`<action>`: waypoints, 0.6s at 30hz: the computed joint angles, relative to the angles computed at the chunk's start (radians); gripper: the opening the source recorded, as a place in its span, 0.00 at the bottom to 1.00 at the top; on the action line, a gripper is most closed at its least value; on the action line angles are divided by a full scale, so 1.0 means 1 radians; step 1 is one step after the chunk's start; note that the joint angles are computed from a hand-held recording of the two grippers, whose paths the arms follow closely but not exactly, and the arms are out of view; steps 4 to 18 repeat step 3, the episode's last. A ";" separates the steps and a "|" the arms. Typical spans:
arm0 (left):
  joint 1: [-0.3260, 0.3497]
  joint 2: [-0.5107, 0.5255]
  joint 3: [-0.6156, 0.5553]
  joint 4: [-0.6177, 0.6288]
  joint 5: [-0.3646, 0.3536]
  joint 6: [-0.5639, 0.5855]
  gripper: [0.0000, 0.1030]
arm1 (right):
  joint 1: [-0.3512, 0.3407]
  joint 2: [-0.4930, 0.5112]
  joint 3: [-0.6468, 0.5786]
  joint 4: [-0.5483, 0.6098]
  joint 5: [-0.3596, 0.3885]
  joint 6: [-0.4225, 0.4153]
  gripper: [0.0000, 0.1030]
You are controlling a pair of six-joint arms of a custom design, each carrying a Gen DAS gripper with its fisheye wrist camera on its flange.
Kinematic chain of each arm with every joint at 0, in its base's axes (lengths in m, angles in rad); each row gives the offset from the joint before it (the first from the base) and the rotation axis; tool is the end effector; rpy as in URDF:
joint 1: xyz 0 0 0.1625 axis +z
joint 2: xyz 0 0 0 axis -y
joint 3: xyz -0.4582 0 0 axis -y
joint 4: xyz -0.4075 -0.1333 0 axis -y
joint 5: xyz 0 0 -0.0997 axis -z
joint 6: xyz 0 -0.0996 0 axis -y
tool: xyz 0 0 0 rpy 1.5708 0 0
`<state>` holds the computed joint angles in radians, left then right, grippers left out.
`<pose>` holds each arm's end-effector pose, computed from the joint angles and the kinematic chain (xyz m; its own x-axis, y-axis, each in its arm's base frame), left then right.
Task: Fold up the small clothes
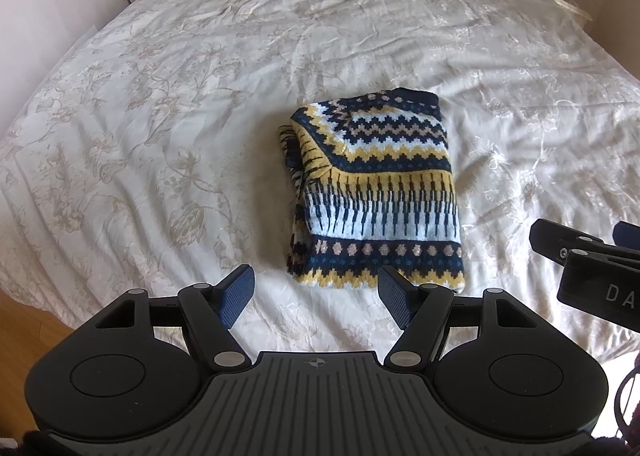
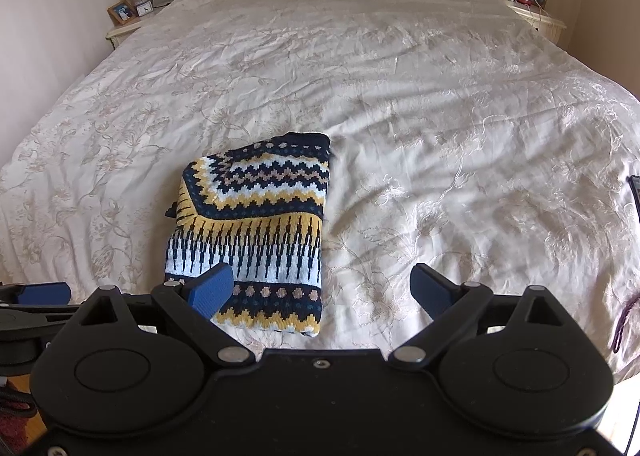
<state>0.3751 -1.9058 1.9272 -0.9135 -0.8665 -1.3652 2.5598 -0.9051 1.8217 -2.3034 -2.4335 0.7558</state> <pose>-0.1943 -0.2891 0.4648 -0.6888 -0.1040 -0.7175 0.2448 0.8982 -0.3652 0.5473 -0.2910 0.1176 -0.7390 -0.0805 0.6689 -0.4322 0.8182 -0.3791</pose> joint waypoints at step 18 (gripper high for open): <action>0.016 0.000 0.002 -0.020 0.007 0.033 0.65 | -0.005 0.005 -0.006 0.011 0.002 0.008 0.93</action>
